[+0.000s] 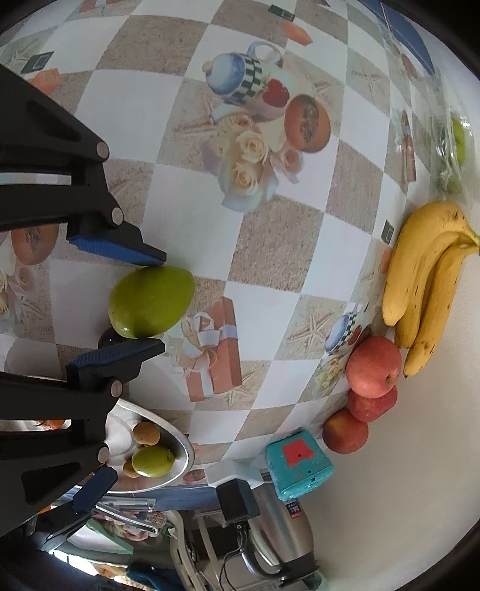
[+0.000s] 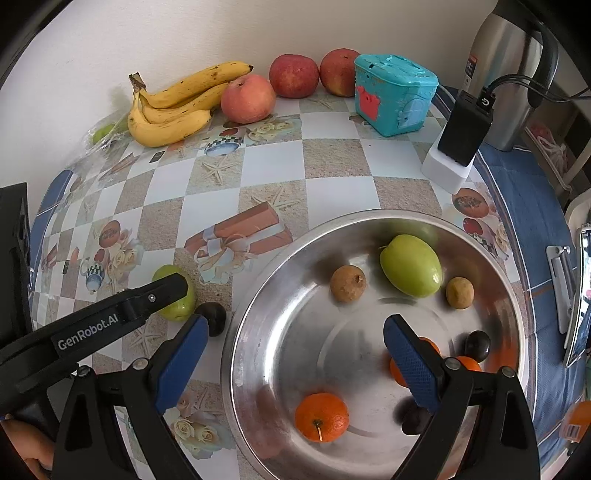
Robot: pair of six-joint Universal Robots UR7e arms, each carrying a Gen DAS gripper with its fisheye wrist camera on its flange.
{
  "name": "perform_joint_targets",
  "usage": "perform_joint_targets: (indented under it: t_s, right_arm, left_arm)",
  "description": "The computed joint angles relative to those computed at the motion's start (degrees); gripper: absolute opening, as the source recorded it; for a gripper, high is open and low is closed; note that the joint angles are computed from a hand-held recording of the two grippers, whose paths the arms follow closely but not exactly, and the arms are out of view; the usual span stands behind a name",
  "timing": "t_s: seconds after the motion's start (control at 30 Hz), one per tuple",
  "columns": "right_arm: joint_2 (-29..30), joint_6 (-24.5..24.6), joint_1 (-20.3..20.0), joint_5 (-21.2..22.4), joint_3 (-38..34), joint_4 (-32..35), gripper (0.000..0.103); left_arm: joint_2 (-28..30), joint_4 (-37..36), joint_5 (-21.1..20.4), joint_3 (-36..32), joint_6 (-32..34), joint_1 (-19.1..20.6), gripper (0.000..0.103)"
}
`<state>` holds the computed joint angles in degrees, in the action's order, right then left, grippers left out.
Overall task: Organize fruits
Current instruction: 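Lower the right gripper to the dark plum and close on it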
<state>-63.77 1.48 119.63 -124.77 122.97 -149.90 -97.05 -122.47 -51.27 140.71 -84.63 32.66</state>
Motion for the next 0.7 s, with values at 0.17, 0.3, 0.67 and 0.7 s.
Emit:
perform_joint_targets:
  t_s: [0.17, 0.3, 0.67, 0.7]
  right_arm:
    - [0.3, -0.5, 0.2, 0.8, 0.0, -0.9, 0.096]
    - [1.0, -1.7, 0.9, 2.1, -0.1, -1.8, 0.096]
    - [4.3, -5.6, 3.5, 5.7, -1.0, -3.7, 0.089]
    - [4.5, -5.9, 3.6, 5.7, -1.0, -3.8, 0.084]
  left_arm:
    - [-3.0, 8.0, 0.3, -0.9, -5.0, -1.2, 0.043]
    - [-6.3, 13.7, 1.0, -0.9, -9.2, -2.2, 0.043]
    - [-15.2, 30.3, 2.5, -2.0, -21.2, -7.3, 0.034]
    - [-15.6, 31.0, 2.6, -2.1, -21.6, -7.6, 0.034]
